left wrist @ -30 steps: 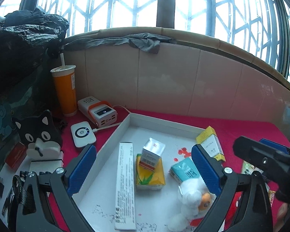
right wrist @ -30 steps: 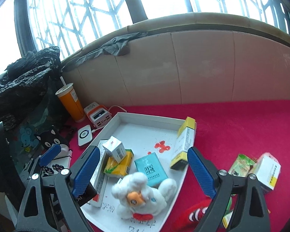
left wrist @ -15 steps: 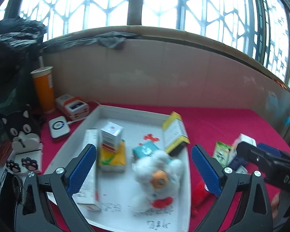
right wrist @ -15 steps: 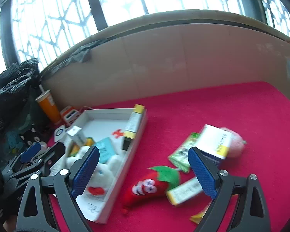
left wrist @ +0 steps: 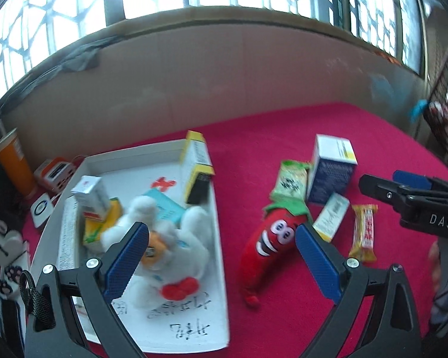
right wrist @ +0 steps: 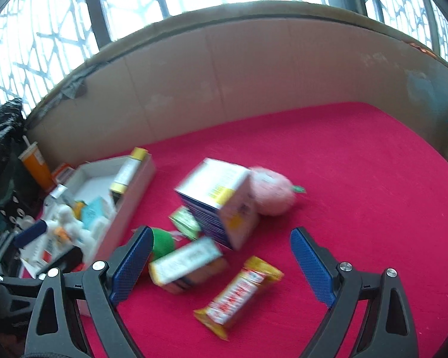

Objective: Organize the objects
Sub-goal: 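Withdraw both tools and move toward the red chili plush and snack bar, then position the right tool over the yellow snack bar while the left tool approaches the red chili plush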

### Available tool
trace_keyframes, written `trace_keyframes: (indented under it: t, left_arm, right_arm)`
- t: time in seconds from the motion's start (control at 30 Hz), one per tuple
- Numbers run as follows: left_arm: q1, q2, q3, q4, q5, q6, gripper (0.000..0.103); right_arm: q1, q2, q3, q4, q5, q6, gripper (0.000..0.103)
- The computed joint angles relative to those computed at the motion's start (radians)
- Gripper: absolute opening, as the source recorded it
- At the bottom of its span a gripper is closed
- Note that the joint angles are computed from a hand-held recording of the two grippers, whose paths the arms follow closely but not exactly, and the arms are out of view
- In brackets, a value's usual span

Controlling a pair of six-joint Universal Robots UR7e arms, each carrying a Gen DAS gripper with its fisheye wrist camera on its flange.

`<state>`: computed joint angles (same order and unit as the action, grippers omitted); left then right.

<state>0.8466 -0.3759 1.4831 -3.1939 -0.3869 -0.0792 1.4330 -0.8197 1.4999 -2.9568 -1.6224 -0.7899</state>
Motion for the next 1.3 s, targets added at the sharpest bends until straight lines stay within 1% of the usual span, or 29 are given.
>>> trace_keyframes:
  t: [0.1, 0.17, 0.23, 0.4, 0.5, 0.63, 0.7, 0.73, 0.77, 0.83, 0.87, 0.93, 1.0, 1.03, 1.1, 1.2, 1.3]
  left_arm:
    - [0.012, 0.014, -0.038, 0.113, -0.005, -0.032, 0.098]
    - [0.021, 0.026, -0.075, 0.218, -0.006, -0.062, 0.099]
    - [0.027, 0.041, -0.112, 0.306, -0.005, -0.077, 0.098]
    - [0.033, 0.066, -0.165, 0.43, -0.005, -0.089, 0.098]
    - [0.046, 0.071, -0.194, 0.537, -0.006, -0.146, 0.098]
    - [0.065, 0.075, -0.234, 0.664, -0.003, -0.211, 0.098]
    - [0.073, 0.076, -0.25, 0.711, -0.011, -0.235, 0.098]
    - [0.078, 0.076, -0.257, 0.726, -0.021, -0.242, 0.098]
    - [0.081, 0.076, -0.261, 0.725, -0.037, -0.241, 0.098]
    - [0.084, 0.072, -0.261, 0.704, -0.073, -0.231, 0.097]
    - [0.083, 0.071, -0.258, 0.693, -0.082, -0.229, 0.096]
    - [0.08, 0.066, -0.243, 0.669, -0.081, -0.227, 0.092]
    - [0.075, 0.055, -0.215, 0.624, -0.088, -0.215, 0.086]
    - [0.074, 0.05, -0.204, 0.609, -0.095, -0.212, 0.085]
    - [0.071, 0.038, -0.18, 0.582, -0.114, -0.214, 0.084]
    - [0.066, 0.029, -0.156, 0.556, -0.123, -0.216, 0.084]
    - [0.069, 0.027, -0.156, 0.554, -0.129, -0.213, 0.084]
  right_arm:
    - [-0.015, 0.009, -0.007, -0.005, -0.051, -0.01, 0.096]
    - [-0.016, 0.019, -0.011, -0.013, -0.091, -0.026, 0.096]
    - [-0.015, 0.022, -0.017, 0.018, -0.11, -0.031, 0.096]
    - [-0.011, 0.022, -0.01, 0.063, -0.118, -0.073, 0.096]
    - [-0.003, 0.037, -0.017, 0.066, -0.147, -0.09, 0.096]
    - [0.01, 0.06, -0.018, 0.028, -0.194, -0.135, 0.095]
    - [0.014, 0.074, -0.028, 0.022, -0.212, -0.143, 0.095]
    - [0.016, 0.081, -0.033, 0.018, -0.225, -0.152, 0.092]
    - [0.015, 0.084, -0.036, 0.021, -0.233, -0.16, 0.087]
    - [0.011, 0.08, -0.029, 0.012, -0.225, -0.186, 0.075]
    - [0.008, 0.076, -0.03, 0.024, -0.221, -0.188, 0.071]
    - [0.001, 0.069, -0.035, 0.041, -0.211, -0.188, 0.057]
    - [-0.008, 0.058, -0.043, 0.066, -0.197, -0.181, 0.048]
    - [-0.014, 0.054, -0.049, 0.079, -0.191, -0.174, 0.044]
    - [-0.019, 0.049, -0.055, 0.081, -0.196, -0.164, 0.041]
    - [-0.016, 0.05, -0.052, 0.067, -0.211, -0.161, 0.041]
    - [-0.005, 0.062, -0.043, 0.031, -0.235, -0.183, 0.044]
